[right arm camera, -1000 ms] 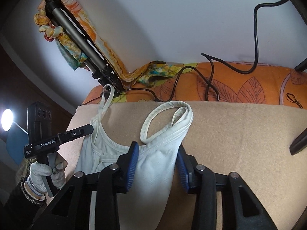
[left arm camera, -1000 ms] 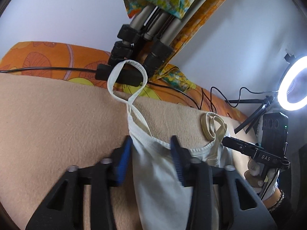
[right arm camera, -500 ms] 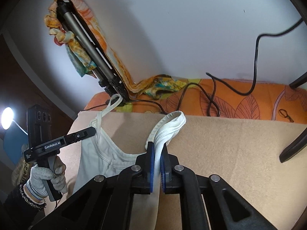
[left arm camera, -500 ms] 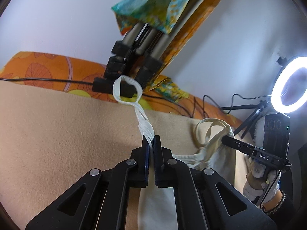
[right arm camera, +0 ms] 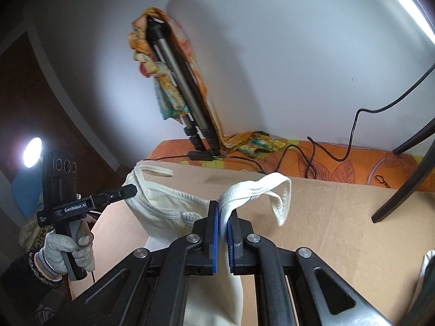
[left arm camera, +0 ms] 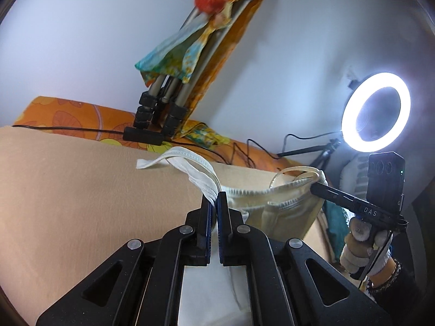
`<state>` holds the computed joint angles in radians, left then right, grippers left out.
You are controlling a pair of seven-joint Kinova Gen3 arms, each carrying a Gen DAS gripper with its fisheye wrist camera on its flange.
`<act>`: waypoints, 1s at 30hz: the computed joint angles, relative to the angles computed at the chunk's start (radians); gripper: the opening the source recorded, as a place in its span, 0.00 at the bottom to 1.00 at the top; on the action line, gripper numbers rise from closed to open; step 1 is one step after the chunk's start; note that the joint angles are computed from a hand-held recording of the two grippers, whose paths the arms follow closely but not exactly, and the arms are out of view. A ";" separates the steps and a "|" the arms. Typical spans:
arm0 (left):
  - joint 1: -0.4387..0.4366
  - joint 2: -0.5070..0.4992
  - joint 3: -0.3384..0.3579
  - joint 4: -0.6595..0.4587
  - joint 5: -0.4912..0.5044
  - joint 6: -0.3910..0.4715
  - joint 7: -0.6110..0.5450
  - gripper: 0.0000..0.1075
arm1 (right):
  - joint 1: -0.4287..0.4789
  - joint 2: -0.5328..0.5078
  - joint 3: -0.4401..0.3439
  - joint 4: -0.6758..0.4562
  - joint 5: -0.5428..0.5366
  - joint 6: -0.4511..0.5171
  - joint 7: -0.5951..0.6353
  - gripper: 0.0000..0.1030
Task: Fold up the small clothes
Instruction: 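Lift the strap end with both grippers and fold it over the hem fold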
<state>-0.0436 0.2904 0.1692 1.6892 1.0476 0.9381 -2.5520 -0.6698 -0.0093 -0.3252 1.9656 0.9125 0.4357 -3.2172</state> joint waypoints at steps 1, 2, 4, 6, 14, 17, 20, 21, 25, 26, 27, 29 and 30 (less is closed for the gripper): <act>-0.012 -0.022 -0.001 0.017 0.008 0.015 -0.010 0.02 | -0.012 -0.011 -0.013 -0.001 0.007 0.025 -0.012 0.03; -0.018 -0.042 -0.006 0.032 0.012 0.027 -0.019 0.02 | -0.023 -0.024 -0.029 0.001 0.015 0.047 -0.027 0.03; -0.030 -0.083 -0.022 0.071 0.026 0.052 -0.042 0.02 | -0.040 -0.047 -0.065 0.006 0.024 0.091 -0.062 0.03; -0.037 -0.122 -0.044 0.112 0.039 0.076 -0.061 0.02 | -0.060 -0.069 -0.114 0.009 0.027 0.159 -0.090 0.03; -0.045 -0.254 -0.144 0.298 0.032 0.149 -0.139 0.02 | -0.181 -0.073 -0.256 0.041 0.076 0.340 -0.293 0.03; -0.042 -0.281 -0.166 0.355 0.013 0.146 -0.155 0.02 | -0.250 -0.045 -0.285 0.052 0.095 0.418 -0.380 0.03; -0.043 -0.310 -0.185 0.409 -0.007 0.139 -0.191 0.02 | -0.321 -0.010 -0.297 0.067 0.121 0.468 -0.474 0.03; -0.045 -0.318 -0.192 0.423 -0.016 0.140 -0.200 0.02 | -0.347 0.005 -0.300 0.070 0.129 0.490 -0.505 0.03; -0.042 -0.347 -0.202 0.457 -0.077 0.132 -0.202 0.02 | -0.429 0.043 -0.285 0.085 0.134 0.522 -0.594 0.04; -0.039 -0.356 -0.203 0.461 -0.093 0.128 -0.201 0.02 | -0.448 0.049 -0.279 0.087 0.131 0.529 -0.607 0.05; -0.037 -0.365 -0.206 0.464 -0.106 0.130 -0.202 0.02 | -0.468 0.052 -0.274 0.093 0.130 0.534 -0.626 0.06; -0.032 -0.391 -0.215 0.472 -0.136 0.133 -0.212 0.02 | -0.500 0.051 -0.259 0.098 0.121 0.541 -0.640 0.07; -0.029 -0.403 -0.218 0.475 -0.150 0.134 -0.217 0.02 | -0.517 0.052 -0.252 0.095 0.109 0.555 -0.637 0.10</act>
